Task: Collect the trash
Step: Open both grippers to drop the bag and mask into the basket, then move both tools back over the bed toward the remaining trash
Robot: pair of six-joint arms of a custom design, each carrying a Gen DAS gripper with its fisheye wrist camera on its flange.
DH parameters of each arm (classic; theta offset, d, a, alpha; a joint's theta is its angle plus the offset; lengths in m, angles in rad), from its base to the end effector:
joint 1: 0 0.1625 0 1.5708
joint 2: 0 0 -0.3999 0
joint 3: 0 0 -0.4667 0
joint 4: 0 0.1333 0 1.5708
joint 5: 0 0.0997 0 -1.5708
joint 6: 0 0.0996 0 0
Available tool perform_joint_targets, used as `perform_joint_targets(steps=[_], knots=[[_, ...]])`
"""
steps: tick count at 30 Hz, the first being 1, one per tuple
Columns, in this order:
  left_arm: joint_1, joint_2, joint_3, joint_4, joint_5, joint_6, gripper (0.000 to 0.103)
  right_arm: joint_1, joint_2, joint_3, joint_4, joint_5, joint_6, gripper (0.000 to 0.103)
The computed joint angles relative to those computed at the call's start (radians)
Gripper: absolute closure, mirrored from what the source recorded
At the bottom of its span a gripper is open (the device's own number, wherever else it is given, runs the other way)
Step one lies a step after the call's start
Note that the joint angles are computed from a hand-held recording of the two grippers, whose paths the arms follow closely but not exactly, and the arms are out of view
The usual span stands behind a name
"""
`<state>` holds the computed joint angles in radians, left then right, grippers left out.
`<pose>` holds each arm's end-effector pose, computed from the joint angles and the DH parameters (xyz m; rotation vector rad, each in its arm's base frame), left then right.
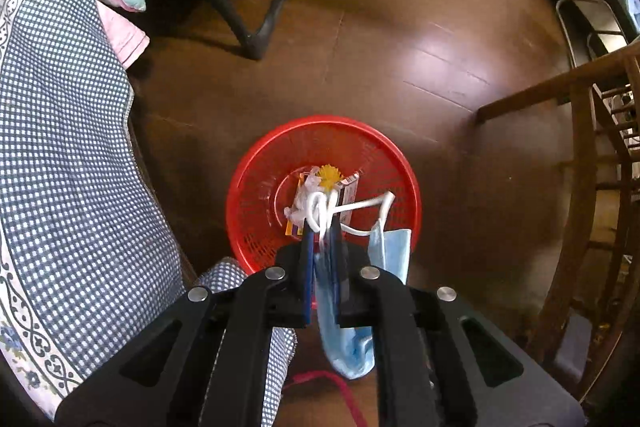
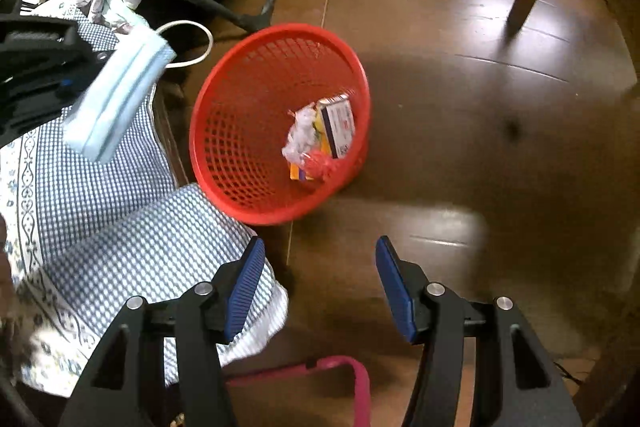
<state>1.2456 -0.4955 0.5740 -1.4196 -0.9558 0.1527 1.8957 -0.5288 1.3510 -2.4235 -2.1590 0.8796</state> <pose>-0.1054 -0.9096 0.2141 0.6813 2.4093 0.2191 0.3182 -0.7002 -0.0575 -0.7323 -2.5280 0.4847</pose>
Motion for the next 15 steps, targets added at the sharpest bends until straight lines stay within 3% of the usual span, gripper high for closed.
perform_joint_targets(steps=[3,7,8,11,15], knots=[[-0.002,-0.009,0.021,-0.024,0.009,0.012,0.087,0.002,-0.003,0.0,-0.002,0.001,-0.002,0.046],[-0.002,-0.011,0.024,-0.038,0.014,0.002,0.052,0.002,0.006,-0.014,-0.008,0.006,-0.018,0.046],[-0.003,-0.013,0.027,-0.048,0.014,0.002,0.048,0.003,0.003,-0.011,-0.009,0.007,-0.02,0.046],[0.001,0.006,-0.018,-0.021,-0.014,-0.018,0.038,0.007,0.008,-0.023,0.005,0.007,-0.021,0.046],[-0.003,0.007,-0.031,-0.022,-0.031,-0.023,0.036,0.011,0.005,-0.029,0.02,0.003,-0.022,0.046]])
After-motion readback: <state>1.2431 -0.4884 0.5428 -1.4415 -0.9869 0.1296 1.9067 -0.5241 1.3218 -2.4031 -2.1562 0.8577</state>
